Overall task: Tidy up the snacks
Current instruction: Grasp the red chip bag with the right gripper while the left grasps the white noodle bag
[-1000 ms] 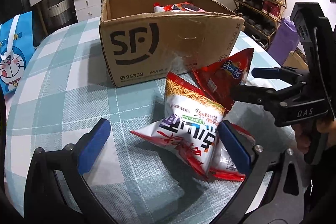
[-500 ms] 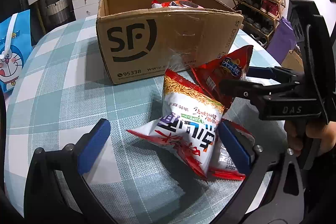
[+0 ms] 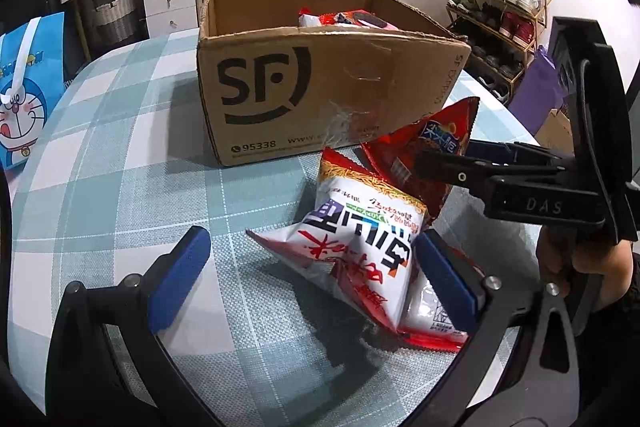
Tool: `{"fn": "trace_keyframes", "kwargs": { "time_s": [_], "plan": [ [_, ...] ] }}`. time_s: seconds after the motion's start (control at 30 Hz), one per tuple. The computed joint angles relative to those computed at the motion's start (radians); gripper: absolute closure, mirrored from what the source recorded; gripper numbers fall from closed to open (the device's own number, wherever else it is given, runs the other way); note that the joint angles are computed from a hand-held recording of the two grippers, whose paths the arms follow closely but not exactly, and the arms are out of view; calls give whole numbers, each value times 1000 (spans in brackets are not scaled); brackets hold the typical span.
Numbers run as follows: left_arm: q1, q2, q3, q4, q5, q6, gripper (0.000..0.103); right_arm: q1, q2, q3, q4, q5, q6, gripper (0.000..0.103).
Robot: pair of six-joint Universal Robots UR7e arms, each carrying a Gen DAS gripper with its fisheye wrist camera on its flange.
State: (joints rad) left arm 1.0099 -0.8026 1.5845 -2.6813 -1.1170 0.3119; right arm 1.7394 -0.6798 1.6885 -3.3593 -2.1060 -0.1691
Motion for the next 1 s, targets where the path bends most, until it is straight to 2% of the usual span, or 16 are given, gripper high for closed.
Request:
{"fn": "trace_keyframes", "kwargs": {
  "time_s": [0.27,0.53,0.6,0.63,0.8,0.97,1.0],
  "plan": [
    [-2,-1,7,-8,1,9,0,4,11,-19,17,-17,-7,19],
    [-3,-3,11,-21,5,18,0,4,16,-24,3,-22,-13,18],
    [-3,-4,11,-20,3,20,0,5,14,-20,6,-13,-25,23],
    [-2,-4,10,-18,2,19,0,6,13,-18,-1,-10,-37,33],
    [0,-8,8,-21,-3,13,0,8,-2,1,-3,14,-64,49],
    [3,-14,9,-25,-23,17,0,13,-25,29,-37,47,-77,69],
    [3,-15,11,-24,-27,20,0,14,-30,33,-41,52,-79,70]
  ]
}}
